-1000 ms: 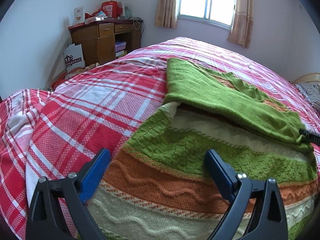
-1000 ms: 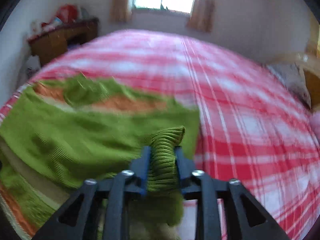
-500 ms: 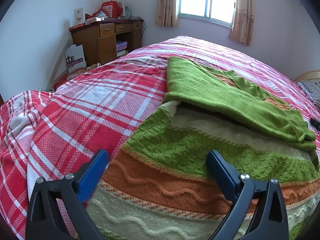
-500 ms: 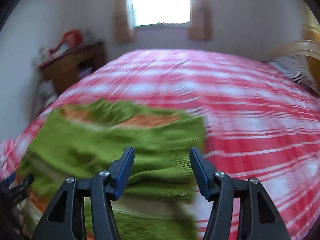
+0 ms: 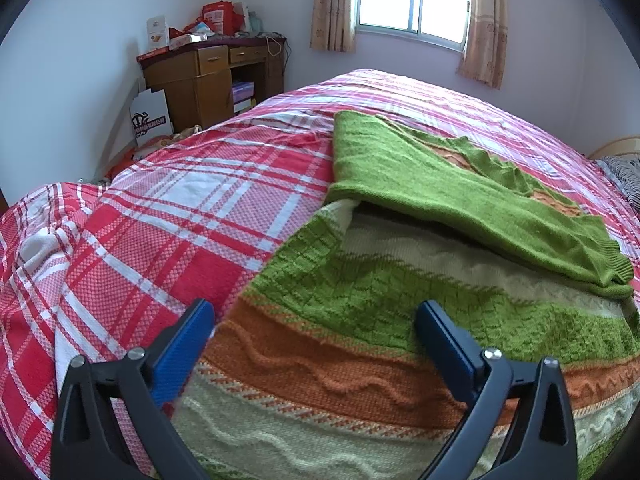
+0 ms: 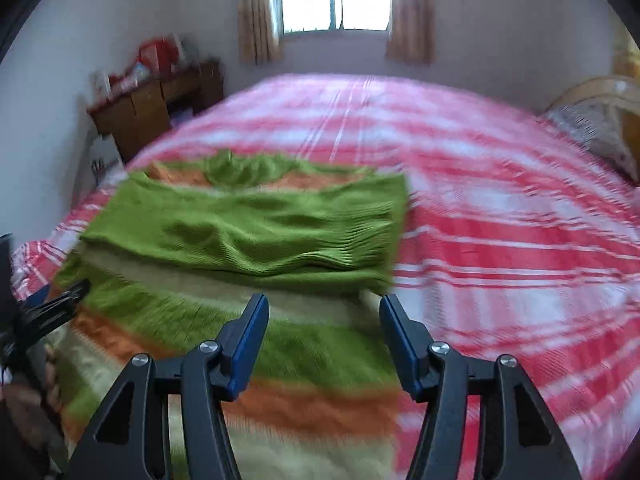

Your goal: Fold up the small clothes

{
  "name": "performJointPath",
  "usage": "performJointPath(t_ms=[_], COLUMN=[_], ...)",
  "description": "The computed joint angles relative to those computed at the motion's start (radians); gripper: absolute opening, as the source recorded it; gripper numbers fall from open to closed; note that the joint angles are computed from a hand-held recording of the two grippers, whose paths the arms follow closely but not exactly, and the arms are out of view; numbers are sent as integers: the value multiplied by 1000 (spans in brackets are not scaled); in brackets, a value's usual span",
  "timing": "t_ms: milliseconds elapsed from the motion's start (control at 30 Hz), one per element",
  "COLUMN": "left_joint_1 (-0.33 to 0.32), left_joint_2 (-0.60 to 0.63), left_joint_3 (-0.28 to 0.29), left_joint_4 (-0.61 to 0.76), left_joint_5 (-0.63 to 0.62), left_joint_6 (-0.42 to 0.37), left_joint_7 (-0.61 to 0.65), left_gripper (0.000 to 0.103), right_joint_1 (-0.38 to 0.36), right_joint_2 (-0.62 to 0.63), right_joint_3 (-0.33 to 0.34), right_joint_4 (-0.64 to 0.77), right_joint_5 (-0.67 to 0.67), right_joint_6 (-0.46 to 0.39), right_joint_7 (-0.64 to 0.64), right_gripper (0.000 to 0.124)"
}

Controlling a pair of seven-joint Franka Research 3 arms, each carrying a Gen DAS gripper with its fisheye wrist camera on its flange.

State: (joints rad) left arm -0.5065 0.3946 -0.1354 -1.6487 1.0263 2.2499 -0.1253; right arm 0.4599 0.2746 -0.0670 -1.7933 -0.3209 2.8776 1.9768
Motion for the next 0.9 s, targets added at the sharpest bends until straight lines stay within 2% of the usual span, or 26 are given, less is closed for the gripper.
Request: performJointPath(t_ms=[33, 100, 200, 267, 367, 467, 700, 767, 833, 900], left_joint_1=[0, 0, 2, 2, -5, -12, -48, -47, -36, -25], left_joint_2=[-1, -3, -5, -9, -54, -124, -218, -249, -267, -272], left_joint_3=[0, -1, -6, -15, -27, -50, -127, -143, -154, -161], left_joint_4=[-1, -4, -5, -6, -71, -168, -272, -300, -317, -323], left_joint_5=[0, -2, -15, -38, -28, -17, 43, 55, 32, -8], left_joint_6=[-1, -1, -6, -20, 3, 16, -64, -51, -28, -14], left_joint_7=[1, 2, 16, 54, 62, 23, 64, 63, 77, 99], left_gripper=[103, 103, 103, 103, 103, 103, 103, 103, 103, 103], right_joint_1=[32, 46, 2, -27, -49, -6, -58, -25, 63, 99], right_joint_2=[-54, -145, -249, -316, -399, -471, -575, -594, -610, -599], right_joint_3=[-45, -75, -58, -40, -30, -64, 7, -13, -78, -92], right_joint_4=[-70, -179, -302, -384, -493, -594, -723, -756, -781, -767], right_joint_5=[-70, -179, -221, -198, -101, 63, 131, 211, 332, 394], right_joint_6=[46, 97, 135, 150, 160, 169, 105, 117, 131, 108], right_joint_7=[74, 184, 242, 247, 193, 67, -57, -111, -197, -245], right_gripper=[59, 59, 59, 60, 60, 60, 59, 59, 59, 59])
